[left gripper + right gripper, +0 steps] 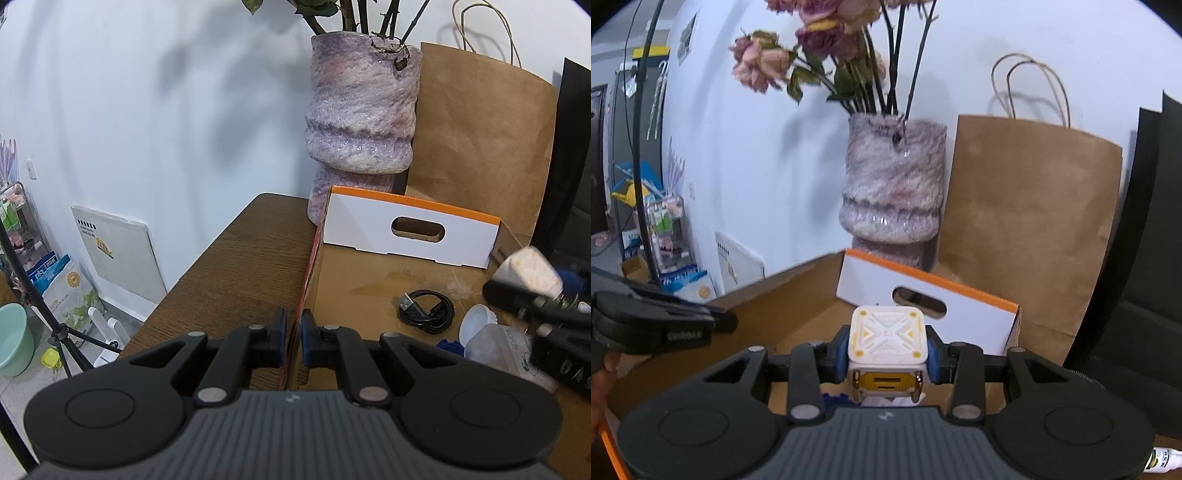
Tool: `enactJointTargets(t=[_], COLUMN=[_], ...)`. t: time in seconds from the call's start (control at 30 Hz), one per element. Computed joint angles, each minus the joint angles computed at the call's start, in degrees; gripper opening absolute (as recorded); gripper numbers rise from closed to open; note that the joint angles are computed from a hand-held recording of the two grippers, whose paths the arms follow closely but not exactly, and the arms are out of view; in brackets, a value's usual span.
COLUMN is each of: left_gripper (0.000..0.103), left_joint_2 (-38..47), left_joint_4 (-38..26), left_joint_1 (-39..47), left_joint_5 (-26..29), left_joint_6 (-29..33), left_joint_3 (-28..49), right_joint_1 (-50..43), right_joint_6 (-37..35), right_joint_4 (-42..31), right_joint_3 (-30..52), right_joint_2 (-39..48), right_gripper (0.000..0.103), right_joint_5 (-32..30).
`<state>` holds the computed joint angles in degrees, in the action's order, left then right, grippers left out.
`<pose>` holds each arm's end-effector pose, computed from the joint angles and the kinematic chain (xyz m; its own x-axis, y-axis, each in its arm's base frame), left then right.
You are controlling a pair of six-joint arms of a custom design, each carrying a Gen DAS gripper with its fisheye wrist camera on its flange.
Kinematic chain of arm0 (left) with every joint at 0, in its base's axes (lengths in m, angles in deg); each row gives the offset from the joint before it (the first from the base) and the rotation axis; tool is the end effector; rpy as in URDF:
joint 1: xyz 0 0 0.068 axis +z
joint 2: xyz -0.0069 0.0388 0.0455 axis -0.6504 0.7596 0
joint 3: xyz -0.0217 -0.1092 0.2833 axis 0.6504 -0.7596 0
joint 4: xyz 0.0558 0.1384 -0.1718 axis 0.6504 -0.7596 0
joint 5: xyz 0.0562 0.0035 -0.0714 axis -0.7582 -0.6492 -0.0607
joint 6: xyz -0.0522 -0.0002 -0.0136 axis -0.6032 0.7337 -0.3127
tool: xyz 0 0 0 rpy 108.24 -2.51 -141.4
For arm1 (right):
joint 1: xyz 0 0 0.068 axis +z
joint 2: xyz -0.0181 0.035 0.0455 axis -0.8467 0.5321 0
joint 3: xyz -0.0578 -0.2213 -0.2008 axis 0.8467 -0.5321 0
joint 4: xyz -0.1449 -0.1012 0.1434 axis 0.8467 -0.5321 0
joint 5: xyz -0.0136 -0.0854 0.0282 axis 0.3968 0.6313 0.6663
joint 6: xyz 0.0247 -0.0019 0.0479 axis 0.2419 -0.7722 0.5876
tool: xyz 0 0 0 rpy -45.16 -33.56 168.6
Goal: Organize rigid objects
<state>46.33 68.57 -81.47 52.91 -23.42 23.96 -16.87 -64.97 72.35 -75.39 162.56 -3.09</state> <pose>0.2371 -0.1901 0.0935 -0.5951 0.1469 -0.7901 0.2705 0.9624 -0.0247 0.1783 0.1280 0.0989 -0.4536 -0.0855 -0.8871 -0.0521 0.9962 -0.0694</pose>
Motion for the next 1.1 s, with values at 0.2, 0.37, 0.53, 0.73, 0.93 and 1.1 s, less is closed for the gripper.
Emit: enactJointTargets(t=[0.2,0.37,0.53,0.73,0.93,1.1], left_gripper=[0.009,0.009,0.009,0.009,0.009,0.009], left_joint_2=[0.03,0.11,0.12,0.13,0.08,0.08], left_joint_4=[0.39,0.61,0.68,0.66,0.56,0.52], left_joint_1=[-0.33,-0.36,-0.33,-0.34,-0.40,-0.39], left_joint_5=[-0.37,-0.45,-0.43,-0.45,-0.53,-0.55], left_joint_6=[-0.01,0.01,0.06,0.03,0.04,0.11], left_joint_3=[-0.26,-0.36,-0.41,-0.38,-0.33,-0.22], right_joint_1=[0.76,1.62,1.04,0.96,3.83,4.62], right_joint_6=[-0.56,-0.37,0.08,0.57,-1.00,-1.29], right_joint_4=[-3.18,-2.60,-1.07,-2.17,-1.51,-3.70], right_joint_3=[1.05,0.64,-0.21,-0.06,0.19,1.09], right_joint_2=[-0.04,0.54,0.93,0.51,0.97,0.41], right_gripper=[0.038,0.038,0.038,0.039,0.092,0.098], right_joint_5=[0.16,1.65,1.17,1.29,6.14,7.92])
